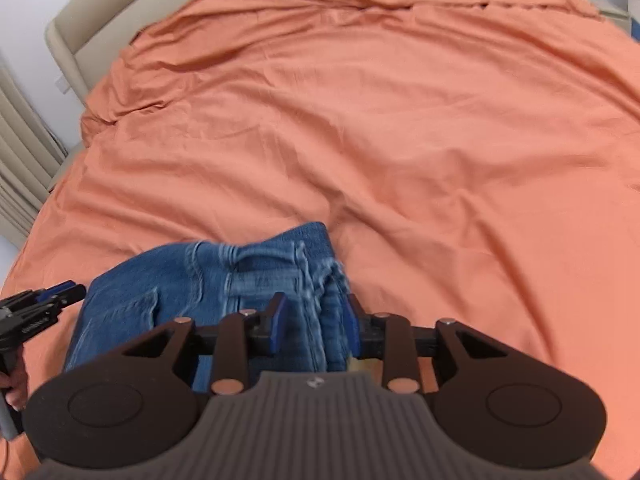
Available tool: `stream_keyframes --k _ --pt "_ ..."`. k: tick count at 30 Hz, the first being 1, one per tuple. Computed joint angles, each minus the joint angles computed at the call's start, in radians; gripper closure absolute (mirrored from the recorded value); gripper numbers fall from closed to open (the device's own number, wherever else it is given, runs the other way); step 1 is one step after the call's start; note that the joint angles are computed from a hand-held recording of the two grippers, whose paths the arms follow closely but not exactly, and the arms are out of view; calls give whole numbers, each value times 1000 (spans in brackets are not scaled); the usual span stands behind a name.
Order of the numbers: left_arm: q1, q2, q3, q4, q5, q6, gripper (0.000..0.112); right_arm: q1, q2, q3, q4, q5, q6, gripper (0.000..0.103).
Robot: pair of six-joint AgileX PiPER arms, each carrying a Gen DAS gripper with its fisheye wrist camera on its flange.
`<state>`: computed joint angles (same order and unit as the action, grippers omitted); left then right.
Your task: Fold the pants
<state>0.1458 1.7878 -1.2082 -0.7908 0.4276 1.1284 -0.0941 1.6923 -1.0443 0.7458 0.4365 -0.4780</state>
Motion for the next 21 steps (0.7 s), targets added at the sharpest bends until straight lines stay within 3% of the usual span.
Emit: stream_keyframes --k 3,5,8,12,15,18,21 --pt "50 -156 142 -64 51 168 77 -74 -145 156 141 29 -120 59" --pt "86 -256 217 -62 118 229 68 -138 -226 254 235 67 -193 46" --pt "138 -384 302 -9 256 256 61 -230 -293 378 393 136 -323 45" --pt "158 -529 422 91 346 266 53 -308 -254 473 611 214 -486 45" --pt "99 -594 512 194 299 214 50 -331 -197 497 724 253 -577 49" --pt "-12 -645 638 288 96 122 48 -342 -151 503 793 303 -627 54" --pt "-106 -622 688 466 -73 -85 49 -325 -104 502 849 331 -651 65"
